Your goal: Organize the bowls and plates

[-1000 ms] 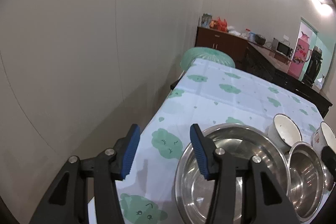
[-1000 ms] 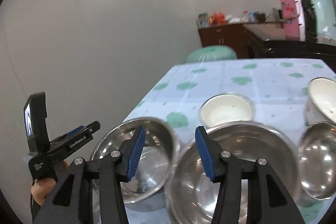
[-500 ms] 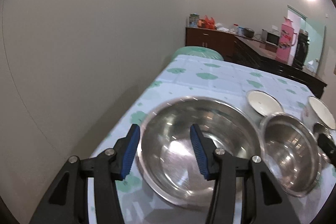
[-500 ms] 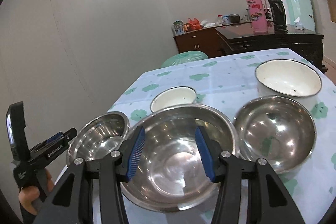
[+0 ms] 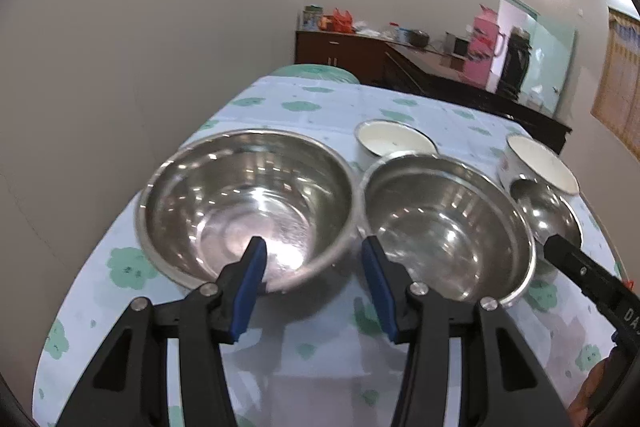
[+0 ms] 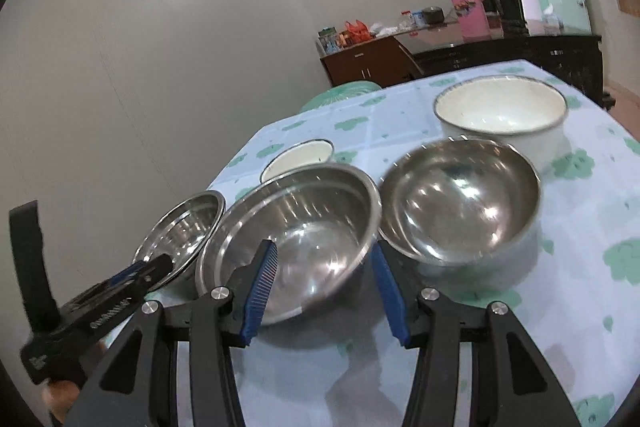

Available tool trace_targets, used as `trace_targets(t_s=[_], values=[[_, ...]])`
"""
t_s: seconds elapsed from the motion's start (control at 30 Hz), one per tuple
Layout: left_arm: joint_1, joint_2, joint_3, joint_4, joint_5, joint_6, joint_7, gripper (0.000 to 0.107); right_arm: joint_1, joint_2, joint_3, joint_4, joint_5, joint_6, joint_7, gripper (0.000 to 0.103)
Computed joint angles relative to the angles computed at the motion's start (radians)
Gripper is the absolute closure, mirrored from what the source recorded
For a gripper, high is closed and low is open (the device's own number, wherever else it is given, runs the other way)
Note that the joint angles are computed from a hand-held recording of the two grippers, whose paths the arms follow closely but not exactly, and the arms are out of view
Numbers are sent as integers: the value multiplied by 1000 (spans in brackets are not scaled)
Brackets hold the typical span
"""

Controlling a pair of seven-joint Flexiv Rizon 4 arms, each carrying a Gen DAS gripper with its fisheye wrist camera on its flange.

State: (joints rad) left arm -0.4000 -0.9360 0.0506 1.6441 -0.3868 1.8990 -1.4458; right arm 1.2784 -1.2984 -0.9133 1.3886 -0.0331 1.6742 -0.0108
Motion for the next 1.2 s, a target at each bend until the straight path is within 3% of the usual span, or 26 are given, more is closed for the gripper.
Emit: trace_targets(t_s=[0.17,0.23,0.3,0.33,0.43,0.77,1.0,1.2], values=[[-45,-7,39,-19,-25,-29,-8,57,-71,36,125,-12,36,71,-23,52],[-89,-16,89,-31,-53,-48,-16,58,-151,49,237,-64,42,92,-41,52],[-85,-14,84,-26,-43,-40,-17,59,-233,50,354,-123,36,114,-66,55],[-81,-12,77,-21,-38,-35,-18,59,-278,42,414,-164,28,120,-80,61],[-56,-5,47,-14,-16,-26,-15,59,-346,21,505,-248,18,93,-104,67],[-30,4,17,7,5,-3,-2,57,-320,74,475,-205,-79,-30,-91,76],[-2,29,-10,50,25,27,3,57,-327,173,558,-70,-142,-14,-126,79],[0,42,-10,75,19,27,13,57,-343,237,635,39,-128,43,-191,79]])
